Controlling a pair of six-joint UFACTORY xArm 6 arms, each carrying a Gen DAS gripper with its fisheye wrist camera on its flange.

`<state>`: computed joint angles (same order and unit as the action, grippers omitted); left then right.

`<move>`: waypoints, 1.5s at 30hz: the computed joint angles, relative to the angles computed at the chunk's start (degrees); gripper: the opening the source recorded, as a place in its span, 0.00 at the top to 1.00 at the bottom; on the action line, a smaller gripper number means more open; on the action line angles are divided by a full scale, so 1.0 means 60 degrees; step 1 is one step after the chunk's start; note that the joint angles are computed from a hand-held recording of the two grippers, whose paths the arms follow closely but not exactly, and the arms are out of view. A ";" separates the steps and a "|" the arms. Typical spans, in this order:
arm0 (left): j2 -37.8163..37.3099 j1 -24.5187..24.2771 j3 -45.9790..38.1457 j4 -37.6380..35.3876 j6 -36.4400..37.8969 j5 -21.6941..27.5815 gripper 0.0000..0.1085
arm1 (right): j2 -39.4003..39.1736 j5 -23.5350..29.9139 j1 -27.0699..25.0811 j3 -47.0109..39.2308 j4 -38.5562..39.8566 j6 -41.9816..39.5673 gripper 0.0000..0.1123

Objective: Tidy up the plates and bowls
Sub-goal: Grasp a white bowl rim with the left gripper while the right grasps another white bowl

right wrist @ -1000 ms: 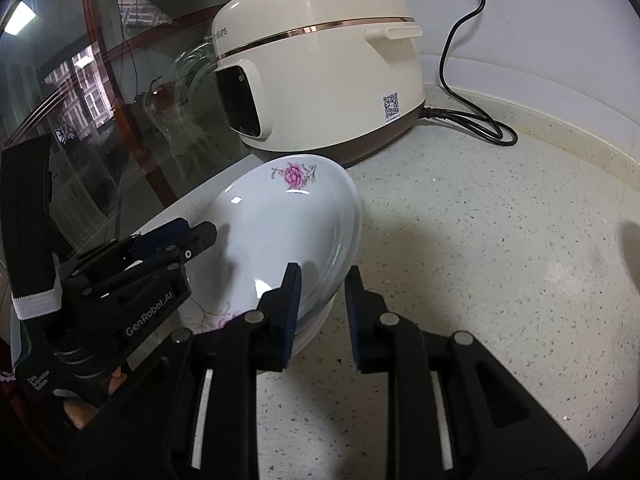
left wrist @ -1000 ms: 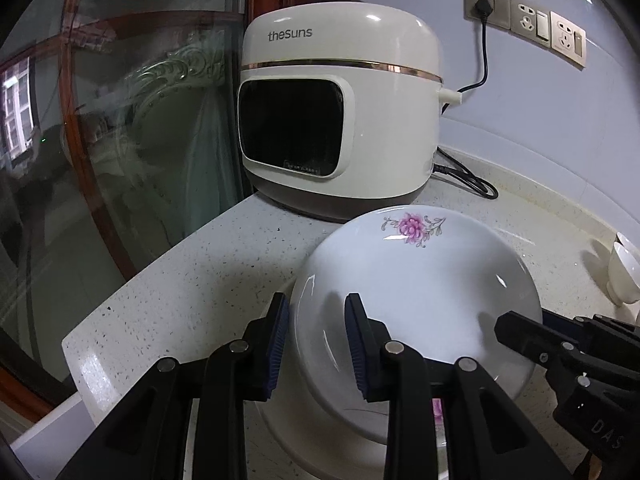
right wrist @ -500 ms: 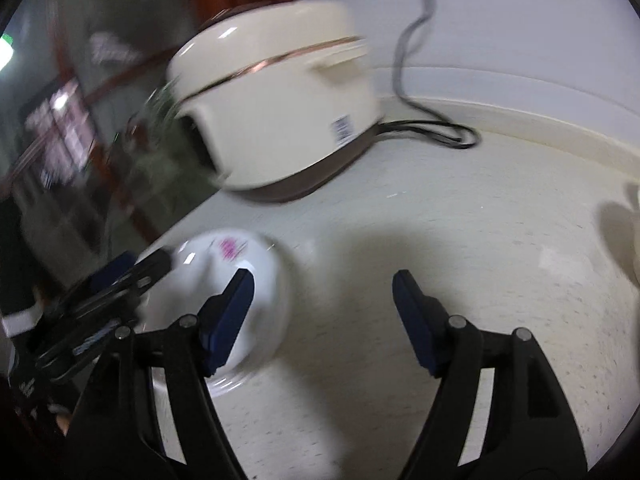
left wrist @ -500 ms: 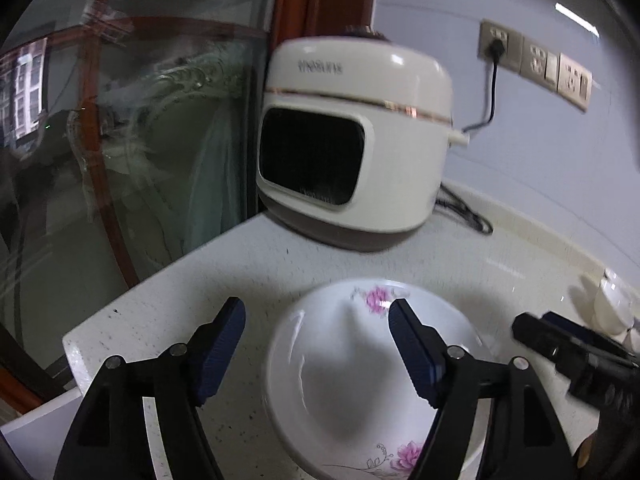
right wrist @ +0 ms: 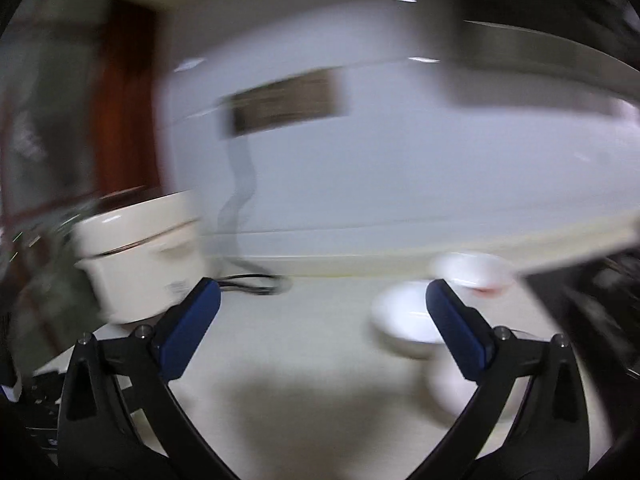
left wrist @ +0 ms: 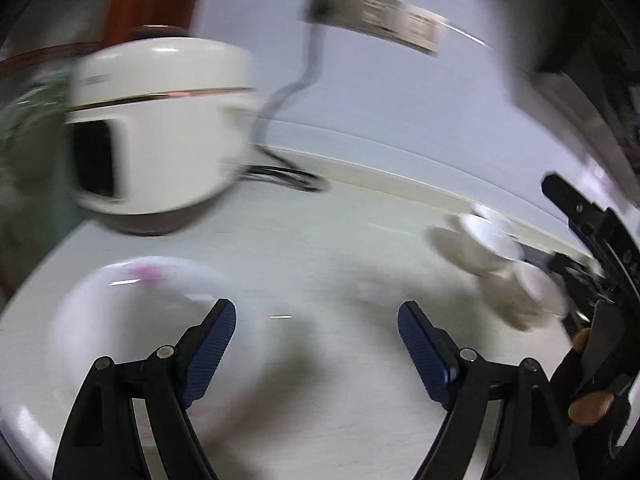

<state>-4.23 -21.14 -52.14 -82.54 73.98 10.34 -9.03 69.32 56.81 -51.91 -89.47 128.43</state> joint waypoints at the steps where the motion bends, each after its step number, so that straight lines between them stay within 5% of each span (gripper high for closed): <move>1: 0.0130 -0.0203 -0.0136 0.0417 -0.0396 0.0213 0.22 | -0.0692 0.0416 -0.0003 0.0682 0.0608 0.0208 0.08; 5: 0.1101 -0.0868 -0.1206 0.2287 -0.2724 0.1592 0.22 | -0.3489 -0.0273 -0.0778 0.3369 0.1422 0.1234 0.08; 10: 0.2703 -0.1520 -0.3073 0.3026 -0.5097 0.2839 0.22 | -0.5493 -0.3455 -0.2871 0.5269 0.1374 0.2122 0.17; 13: 0.3261 -0.2188 -0.3621 0.2874 -0.5268 0.2233 0.22 | -0.4924 -0.4377 -0.3418 0.4901 0.1615 0.1476 0.18; 22: 0.4209 -0.2740 -0.4082 0.6317 -0.8174 0.0641 0.22 | -0.4413 -0.4548 -0.3268 0.4667 0.2531 0.0288 0.25; 28: 0.4264 -0.2844 -0.3925 0.6961 -0.8417 0.0192 0.23 | -0.3865 -0.5047 -0.3650 0.4396 0.3319 -0.0500 0.32; 31: 0.4312 -0.2827 -0.3975 0.7167 -0.8542 0.0189 0.33 | -0.3739 -0.5369 -0.3894 0.4386 0.3651 -0.0746 0.39; 33: 0.4444 -0.2899 -0.4106 0.7246 -0.8550 0.0194 0.40 | -0.3667 -0.5733 -0.4134 0.4434 0.3821 -0.0812 0.52; 35: 0.4391 -0.2955 -0.4120 0.6604 -0.7720 0.0288 0.47 | -0.3615 -0.5973 -0.4242 0.4428 0.3884 -0.0953 0.58; 38: 0.4309 -0.3004 -0.4215 0.5257 -0.6139 0.0779 0.71 | -0.3431 -0.6367 -0.4359 0.4353 0.3741 -0.0975 0.74; 40: 0.4113 -0.3142 -0.4034 0.4945 -0.5441 0.0791 0.87 | -0.3441 -0.6073 -0.4135 0.4302 0.3650 -0.0860 0.77; 45: 0.3987 -0.3087 -0.3920 0.4353 -0.4874 0.0924 0.89 | -0.3553 -0.5785 -0.3900 0.4339 0.3614 -0.0630 0.81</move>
